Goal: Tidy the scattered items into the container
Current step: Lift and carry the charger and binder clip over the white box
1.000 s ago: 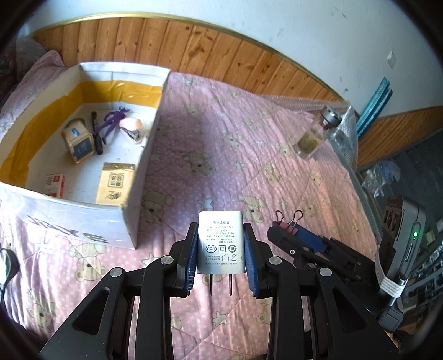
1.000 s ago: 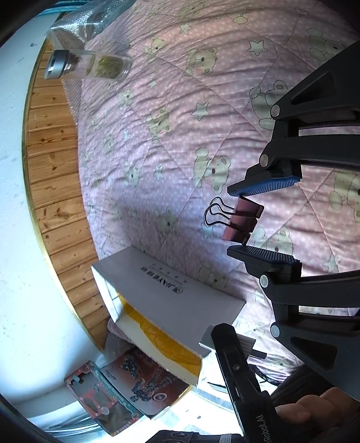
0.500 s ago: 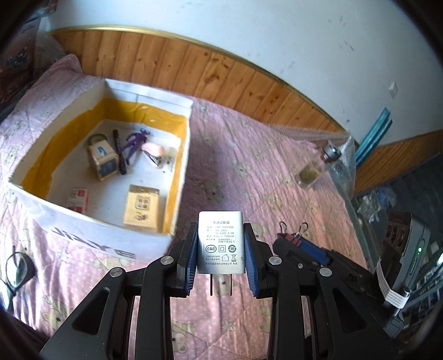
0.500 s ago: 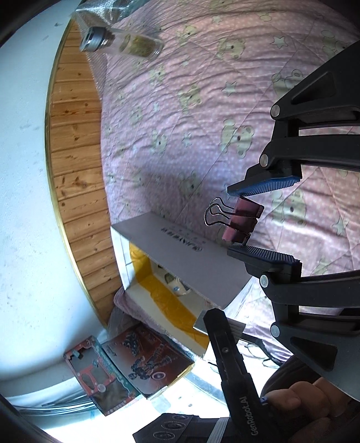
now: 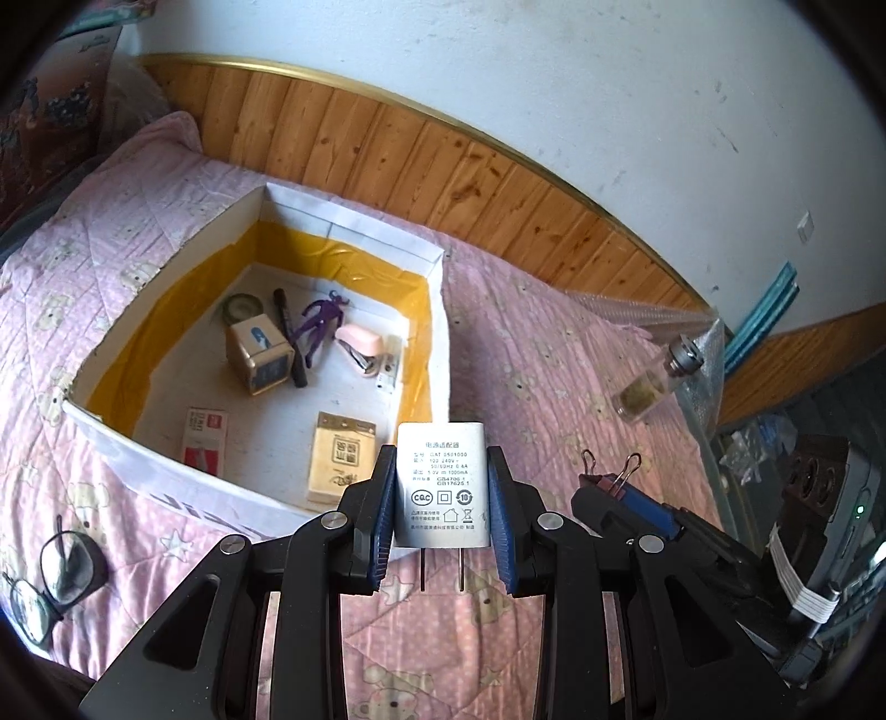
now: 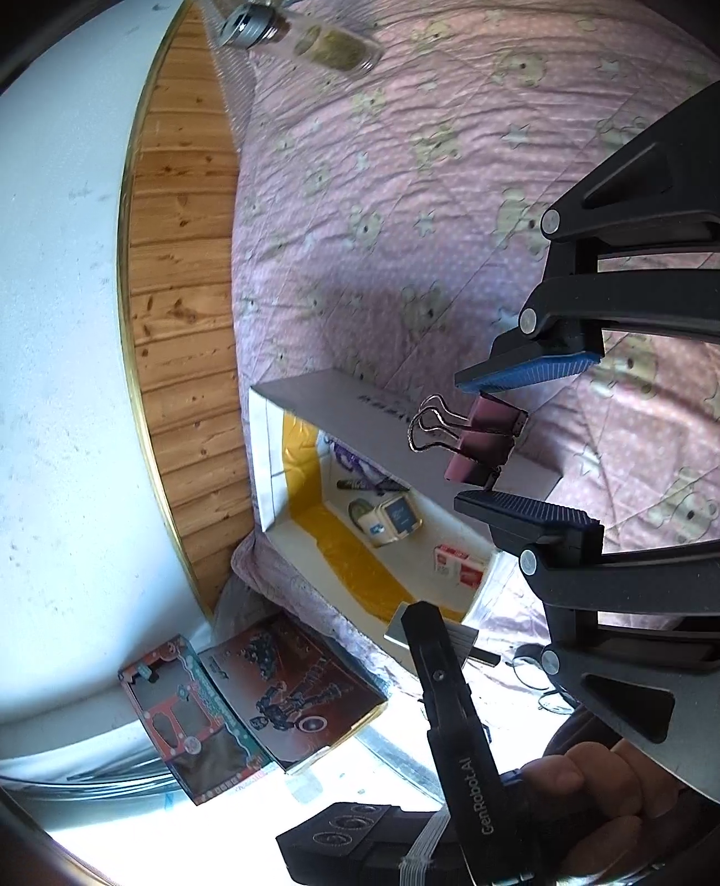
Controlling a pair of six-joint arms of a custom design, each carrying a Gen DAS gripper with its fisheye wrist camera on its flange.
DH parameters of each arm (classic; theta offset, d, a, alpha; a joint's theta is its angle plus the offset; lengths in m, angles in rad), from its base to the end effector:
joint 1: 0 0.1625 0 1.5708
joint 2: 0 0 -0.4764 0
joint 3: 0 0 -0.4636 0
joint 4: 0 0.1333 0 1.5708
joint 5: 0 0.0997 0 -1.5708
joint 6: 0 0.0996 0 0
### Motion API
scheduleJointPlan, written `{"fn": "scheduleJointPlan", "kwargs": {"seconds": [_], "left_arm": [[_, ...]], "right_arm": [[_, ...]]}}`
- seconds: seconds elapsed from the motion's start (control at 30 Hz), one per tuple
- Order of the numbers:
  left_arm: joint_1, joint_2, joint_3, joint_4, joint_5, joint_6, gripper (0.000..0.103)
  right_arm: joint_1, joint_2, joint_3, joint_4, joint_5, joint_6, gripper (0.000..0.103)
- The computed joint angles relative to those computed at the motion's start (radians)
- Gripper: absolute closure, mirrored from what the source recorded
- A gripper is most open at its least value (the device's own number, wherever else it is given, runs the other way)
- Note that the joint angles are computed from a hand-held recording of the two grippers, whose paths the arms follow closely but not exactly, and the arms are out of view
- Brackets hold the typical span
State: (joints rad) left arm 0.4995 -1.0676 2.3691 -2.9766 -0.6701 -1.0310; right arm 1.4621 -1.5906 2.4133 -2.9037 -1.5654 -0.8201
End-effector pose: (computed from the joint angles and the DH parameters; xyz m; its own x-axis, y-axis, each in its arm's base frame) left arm -0.3014 -0.4052 0.0818 -0.9386 -0.1485 -0.3113 0.1321 0.6790 -0.7222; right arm 0.0851 -0.4535 0.2608 -0.7475 -0.5621 0.3539 -0.6625 0.6692 -0.3366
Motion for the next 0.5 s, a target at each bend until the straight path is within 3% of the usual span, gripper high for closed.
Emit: {"fn": "scheduleJointPlan", "kwargs": {"seconds": [0.5], "left_arm": [[0.066,-0.053,-0.003,0.004,0.018,0.092,0.072]], "right_arm": [[0.084,0.105,-0.067,-0.021,-0.038,0.015,0.065]]}}
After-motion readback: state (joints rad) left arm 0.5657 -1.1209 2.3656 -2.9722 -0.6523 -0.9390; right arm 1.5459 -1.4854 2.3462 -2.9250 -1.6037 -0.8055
